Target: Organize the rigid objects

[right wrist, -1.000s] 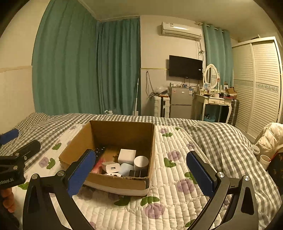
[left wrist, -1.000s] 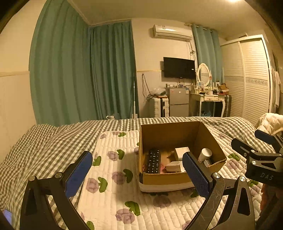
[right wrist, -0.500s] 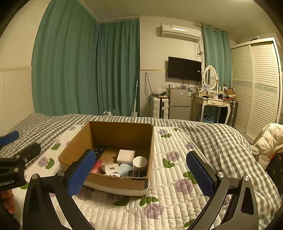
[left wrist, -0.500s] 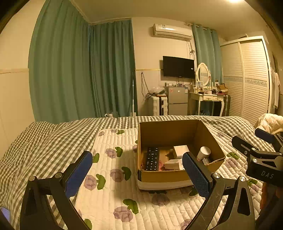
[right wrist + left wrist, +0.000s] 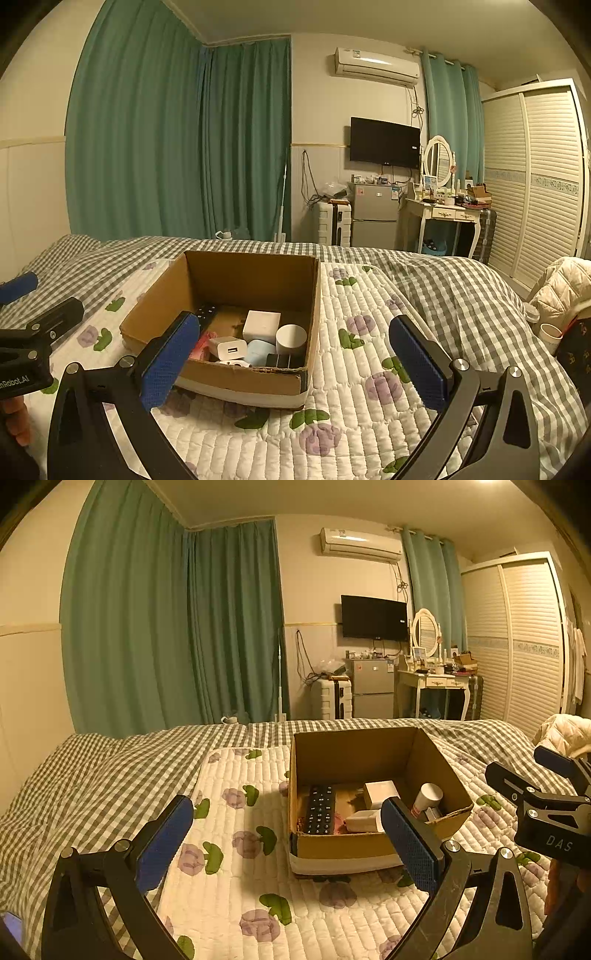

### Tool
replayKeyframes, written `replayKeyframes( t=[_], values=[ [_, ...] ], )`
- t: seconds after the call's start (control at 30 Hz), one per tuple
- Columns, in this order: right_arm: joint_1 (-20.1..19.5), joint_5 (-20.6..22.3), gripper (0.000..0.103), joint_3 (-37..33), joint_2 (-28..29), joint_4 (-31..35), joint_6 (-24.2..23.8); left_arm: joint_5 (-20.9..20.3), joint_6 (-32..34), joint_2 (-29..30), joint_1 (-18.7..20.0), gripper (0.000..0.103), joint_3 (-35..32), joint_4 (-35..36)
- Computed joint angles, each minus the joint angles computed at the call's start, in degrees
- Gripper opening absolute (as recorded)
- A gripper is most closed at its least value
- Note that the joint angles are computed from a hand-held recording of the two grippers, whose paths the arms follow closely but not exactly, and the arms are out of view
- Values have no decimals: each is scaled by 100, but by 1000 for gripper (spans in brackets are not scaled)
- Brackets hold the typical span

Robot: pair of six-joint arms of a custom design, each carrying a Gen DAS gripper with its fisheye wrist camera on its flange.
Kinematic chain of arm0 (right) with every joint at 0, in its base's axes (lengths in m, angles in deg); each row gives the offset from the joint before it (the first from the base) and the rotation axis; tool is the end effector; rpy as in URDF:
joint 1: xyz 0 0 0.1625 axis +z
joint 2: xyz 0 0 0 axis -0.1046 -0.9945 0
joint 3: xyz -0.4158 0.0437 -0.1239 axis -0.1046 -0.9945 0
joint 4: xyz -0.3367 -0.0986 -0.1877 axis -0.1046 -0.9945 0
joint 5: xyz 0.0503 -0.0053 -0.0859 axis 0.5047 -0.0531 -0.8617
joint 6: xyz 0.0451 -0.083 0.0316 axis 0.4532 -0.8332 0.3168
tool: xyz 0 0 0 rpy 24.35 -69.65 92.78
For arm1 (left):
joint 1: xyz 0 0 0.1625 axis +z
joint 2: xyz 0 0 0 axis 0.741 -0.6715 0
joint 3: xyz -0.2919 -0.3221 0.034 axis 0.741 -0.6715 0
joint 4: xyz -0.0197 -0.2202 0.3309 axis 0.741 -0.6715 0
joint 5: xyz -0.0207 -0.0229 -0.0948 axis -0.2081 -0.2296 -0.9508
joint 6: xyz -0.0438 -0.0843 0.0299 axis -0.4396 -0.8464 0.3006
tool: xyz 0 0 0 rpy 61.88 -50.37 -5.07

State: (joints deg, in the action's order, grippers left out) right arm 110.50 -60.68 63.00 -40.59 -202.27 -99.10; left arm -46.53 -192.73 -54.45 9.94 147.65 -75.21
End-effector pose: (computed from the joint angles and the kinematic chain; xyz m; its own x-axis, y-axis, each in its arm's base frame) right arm 0.3042 -0.7083 0.0788 -0.6439 -0.4161 0.6421 -0.7631 0.2878 -0.5787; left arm -0.1311 -0.6203 0.2417 -0.6158 -0.3323 -0.7144 0.6291 0.3386 -0.6997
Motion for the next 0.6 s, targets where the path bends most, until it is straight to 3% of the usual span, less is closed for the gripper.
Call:
replayKeyframes(
  t=[0.6],
  values=[
    [-6, -29, 103, -15, 3, 73, 14, -26, -230, 68, 13, 103, -143, 380]
  ],
)
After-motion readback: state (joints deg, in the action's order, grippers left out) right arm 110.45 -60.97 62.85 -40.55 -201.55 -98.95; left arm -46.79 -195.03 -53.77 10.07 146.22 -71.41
